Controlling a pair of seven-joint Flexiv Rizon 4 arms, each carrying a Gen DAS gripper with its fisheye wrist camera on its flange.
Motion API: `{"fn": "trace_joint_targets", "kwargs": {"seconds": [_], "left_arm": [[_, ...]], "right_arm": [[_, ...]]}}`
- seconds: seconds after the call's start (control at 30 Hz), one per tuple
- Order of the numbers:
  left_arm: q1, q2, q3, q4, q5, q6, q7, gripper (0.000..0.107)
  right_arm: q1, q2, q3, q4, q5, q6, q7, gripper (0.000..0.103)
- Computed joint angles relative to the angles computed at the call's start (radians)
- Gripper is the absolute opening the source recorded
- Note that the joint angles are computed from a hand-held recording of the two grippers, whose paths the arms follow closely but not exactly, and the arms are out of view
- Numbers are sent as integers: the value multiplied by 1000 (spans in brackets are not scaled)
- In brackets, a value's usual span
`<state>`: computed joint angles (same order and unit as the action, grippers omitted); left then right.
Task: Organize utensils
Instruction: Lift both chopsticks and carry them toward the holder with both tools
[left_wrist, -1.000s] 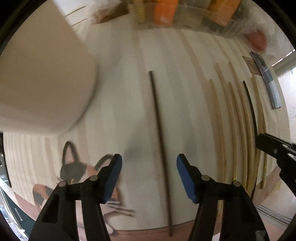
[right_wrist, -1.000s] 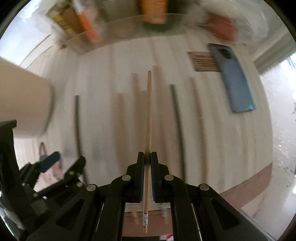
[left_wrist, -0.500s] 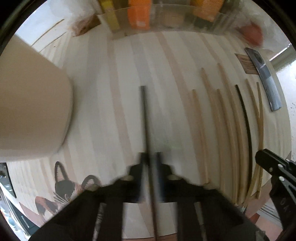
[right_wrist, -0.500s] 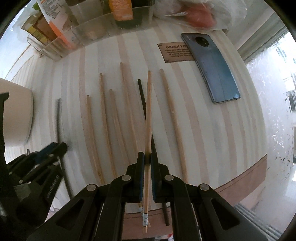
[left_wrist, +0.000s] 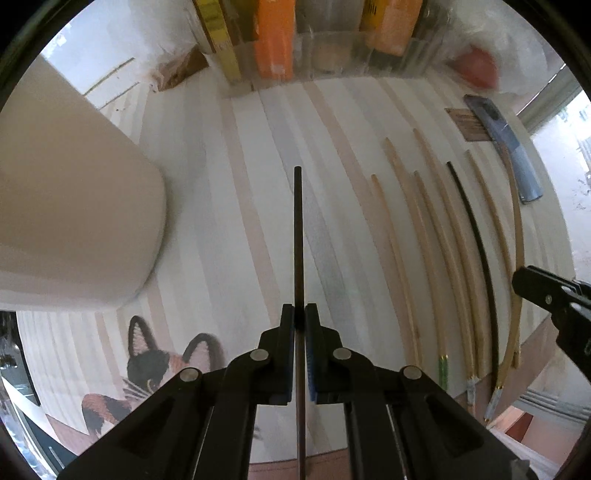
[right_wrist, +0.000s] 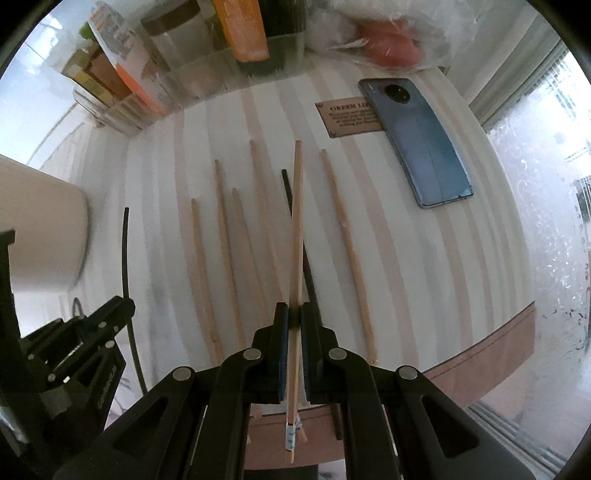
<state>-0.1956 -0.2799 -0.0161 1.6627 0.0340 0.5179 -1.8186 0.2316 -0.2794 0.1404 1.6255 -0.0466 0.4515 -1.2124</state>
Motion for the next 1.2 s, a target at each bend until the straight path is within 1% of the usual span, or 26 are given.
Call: {"fn": "trace_joint_targets", "kwargs": {"seconds": [0.13,0.17,0.23,0.33,0.37,0.53,0.63,0.87,1.03,1.07,1.2], "left_arm": [[11,31,2,8,-19,18,10,3],[18,60,6,18,-25,12,23,3],[26,74,5,17,-33,29,34,3],[36,97,-3,15,-37,44,41,3],[36,131,7,42,-45,55,54,3],[52,157,1,24,-69,88,61,3],[68,185,4,17,-102,112,86,2],[95,188,-2,-69,-163,193,129,2],[109,177,-1,-167,-170,216,154,2],[115,174,0,-191,-172,219,162,0],[131,166,8,-246,-178,228,173,0]], "right_arm": [[-11,27,3,-4,24,6,-12,7],[-10,33,3,-6,27,8,-11,7],[-5,49,4,2,21,13,1,7],[-3,67,6,7,29,43,12,7],[-4,76,7,7,33,52,15,7],[2,104,9,-3,42,96,37,7],[6,116,10,-18,44,118,47,7],[19,119,6,-95,30,162,64,7],[34,99,5,-185,9,192,69,7],[39,94,5,-205,6,200,70,7],[57,65,8,-289,-2,222,66,7]]}}
